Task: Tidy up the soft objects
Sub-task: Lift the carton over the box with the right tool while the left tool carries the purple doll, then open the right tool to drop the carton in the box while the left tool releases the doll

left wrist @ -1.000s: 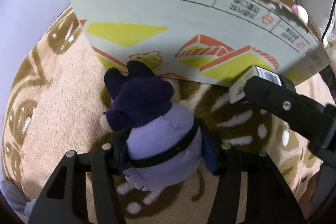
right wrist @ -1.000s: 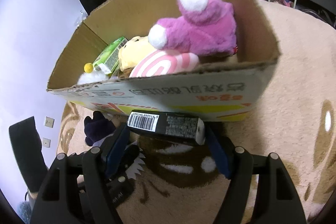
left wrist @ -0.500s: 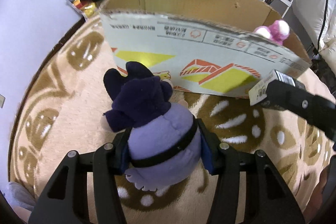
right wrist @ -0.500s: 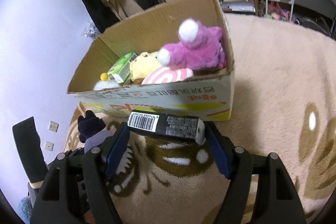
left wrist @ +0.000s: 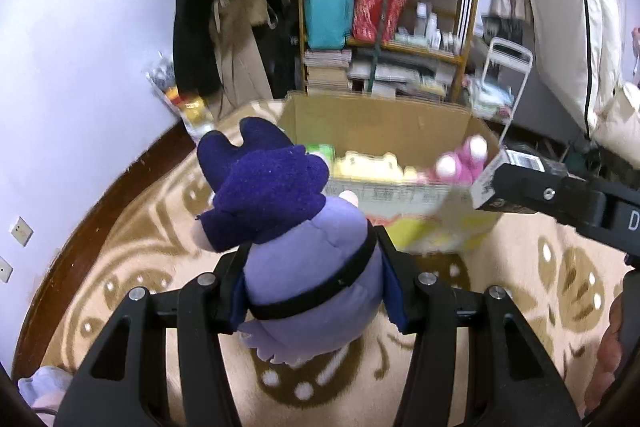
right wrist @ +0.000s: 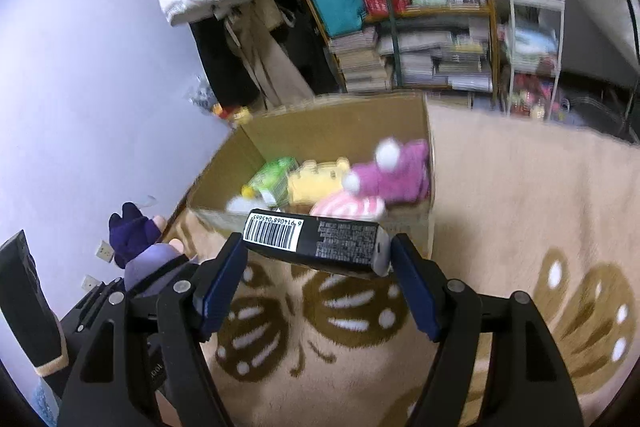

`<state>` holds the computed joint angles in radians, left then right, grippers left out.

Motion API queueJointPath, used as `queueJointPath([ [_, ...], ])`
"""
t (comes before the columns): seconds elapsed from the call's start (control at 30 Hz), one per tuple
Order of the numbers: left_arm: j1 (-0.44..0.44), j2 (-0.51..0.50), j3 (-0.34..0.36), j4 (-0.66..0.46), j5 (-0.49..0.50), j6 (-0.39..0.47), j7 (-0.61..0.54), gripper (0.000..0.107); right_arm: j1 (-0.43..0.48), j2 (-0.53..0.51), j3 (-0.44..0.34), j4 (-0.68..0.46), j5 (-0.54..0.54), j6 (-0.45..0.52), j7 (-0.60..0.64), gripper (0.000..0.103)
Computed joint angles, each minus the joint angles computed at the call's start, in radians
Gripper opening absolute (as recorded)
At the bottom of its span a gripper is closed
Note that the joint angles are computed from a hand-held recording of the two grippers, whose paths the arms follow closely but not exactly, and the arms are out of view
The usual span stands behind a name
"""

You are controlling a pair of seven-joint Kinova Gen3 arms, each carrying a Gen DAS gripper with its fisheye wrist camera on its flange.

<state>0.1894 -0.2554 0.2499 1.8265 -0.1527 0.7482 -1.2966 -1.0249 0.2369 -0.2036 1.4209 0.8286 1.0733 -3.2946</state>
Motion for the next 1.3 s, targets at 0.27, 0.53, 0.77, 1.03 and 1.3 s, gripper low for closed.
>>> queueJointPath([
  [0.27, -0.003, 0.004, -0.036, -0.021, 0.015, -0.140, -0.102, 0.053, -0.089, 0.032, 0.012, -0.074, 0.225, 0.175, 0.036, 0.078],
  [0.53, -0.046, 0.036, 0.028, -0.041, -0.074, -0.263, -0.087, 0.053, -0.122, 0.067, 0.043, -0.052, 0.388, 0.209, -0.024, 0.078],
  [0.77, -0.023, 0.073, 0.016, -0.028, -0.084, -0.329, -0.098, 0.053, -0.101, 0.091, 0.051, -0.030, 0.418, 0.182, -0.020, 0.078],
  [1.03, 0.036, 0.154, -0.045, -0.029, -0.003, -0.351, -0.207, 0.054, -0.039, 0.081, 0.050, 0.030, 0.359, 0.068, -0.046, 0.078],
  [1.3, 0.064, 0.219, -0.064, -0.056, -0.011, -0.290, -0.209, 0.056, 0.027, 0.060, 0.052, 0.092, 0.278, -0.060, -0.079, 0.078],
])
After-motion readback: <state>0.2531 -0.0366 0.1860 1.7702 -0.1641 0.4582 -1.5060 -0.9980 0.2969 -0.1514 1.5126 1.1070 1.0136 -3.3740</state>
